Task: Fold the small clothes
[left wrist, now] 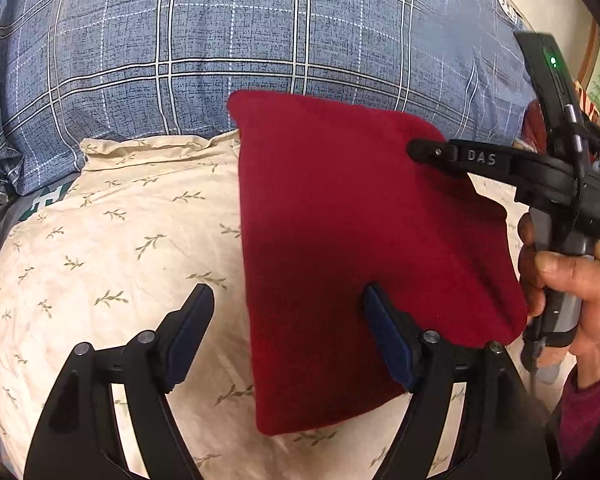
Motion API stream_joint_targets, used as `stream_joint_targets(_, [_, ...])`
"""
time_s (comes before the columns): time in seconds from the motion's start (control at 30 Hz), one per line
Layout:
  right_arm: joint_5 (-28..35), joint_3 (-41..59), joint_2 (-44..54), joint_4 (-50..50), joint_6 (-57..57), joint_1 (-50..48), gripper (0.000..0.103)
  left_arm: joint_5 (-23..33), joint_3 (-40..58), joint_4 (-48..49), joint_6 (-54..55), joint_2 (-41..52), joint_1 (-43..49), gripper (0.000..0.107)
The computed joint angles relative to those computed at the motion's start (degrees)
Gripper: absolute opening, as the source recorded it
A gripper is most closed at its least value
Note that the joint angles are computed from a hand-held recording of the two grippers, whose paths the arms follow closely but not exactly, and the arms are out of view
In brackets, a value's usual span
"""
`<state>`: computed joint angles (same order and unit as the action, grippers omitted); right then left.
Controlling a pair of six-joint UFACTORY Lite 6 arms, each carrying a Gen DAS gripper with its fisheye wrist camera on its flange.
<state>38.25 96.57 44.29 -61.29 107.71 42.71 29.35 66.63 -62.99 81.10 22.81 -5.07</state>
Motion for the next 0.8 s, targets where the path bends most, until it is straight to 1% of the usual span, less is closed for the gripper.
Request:
stream_joint_targets(0.07, [5.55,6.0,4.33,0.78,-5.4,0.6,0.009,-0.75,-0.17,-2.38,0.52,0.51,-0.94,0.081])
stream_joint_targets(0.1, [6.02,8.33,6.61,1.9,-7.21,0.06,0.009,-1.17,-0.15,-2.67,0.29,0.79,-1.33,0.082])
stream_joint_targets(0.13, [4.28,8.96,7.76,4.3,-9.0,-0.94,0.011,-1.51,-0.16,-2.55,-0.2,1.05,-1.76,0.082])
stream_joint_targets(0.17, [2.84,7.76,7.46,5.15,-9.18,-1.62,0.013,-1.4,-0.1,-2.25,-0.53,1.26,-1.95,0.082])
stream_joint_targets(0.23, [1.34,2.33,3.59,3.01,-4.76,-1.37,0.025,-1.31,-0.4,-1.78,-0.5,0.79,-1.76,0.082])
stream_joint_targets(0.3, [0.45,-4.23,-3.17,2.88,-1.61,-0.23,0.029,-1.08,-0.27,-1.5,-0.32,0.75,-1.51,0.083])
stream_joint_targets(0.33, [0.49,-6.72,-5.81,2.02,0.25,0.66,0.03,-0.77,-0.02,-1.1,-0.91,0.99,-1.36,0.083])
stream_joint_targets(0.4, [-0.79,-13.69,-12.63,-3.04,7.08,4.34,0.03,-0.25,0.14,-0.95,-1.84,1.24,-1.2,0.083])
stream_joint_targets(0.43, [-1.27,-15.43,-14.48,-3.7,7.9,5.8,0.029,-0.33,0.09,-0.96,-2.01,1.22,-1.27,0.083])
stream_joint_targets(0.57, [-2.05,-16.68,-13.95,-2.21,8.36,9.35,0.026,-1.47,-0.67,-0.87,-2.15,0.54,-1.76,0.083])
stream_joint_targets(0.6, [-0.29,-15.02,-11.82,0.01,5.99,9.64,0.023,-1.6,-0.97,-0.96,-2.06,0.38,-1.88,0.083])
stream_joint_targets(0.63, [3.19,-12.46,-8.77,2.68,2.8,9.82,0.027,-1.64,-1.14,-0.94,-2.15,0.23,-2.01,0.083])
stream_joint_targets(0.67, [4.26,-11.81,-6.99,2.95,2.01,9.6,0.028,-1.76,-1.33,-0.34,-2.64,0.1,-2.26,0.083])
stream_joint_targets(0.73, [1.27,-15.26,-8.37,-0.37,7.41,8.95,0.03,-2.18,-1.72,1.16,-3.84,-0.45,-2.38,0.083])
stream_joint_targets(0.8, [0.19,-17.82,-11.34,-0.58,10.31,9.47,0.03,-2.1,-2.37,2.3,-4.71,-1.8,-2.05,0.083])
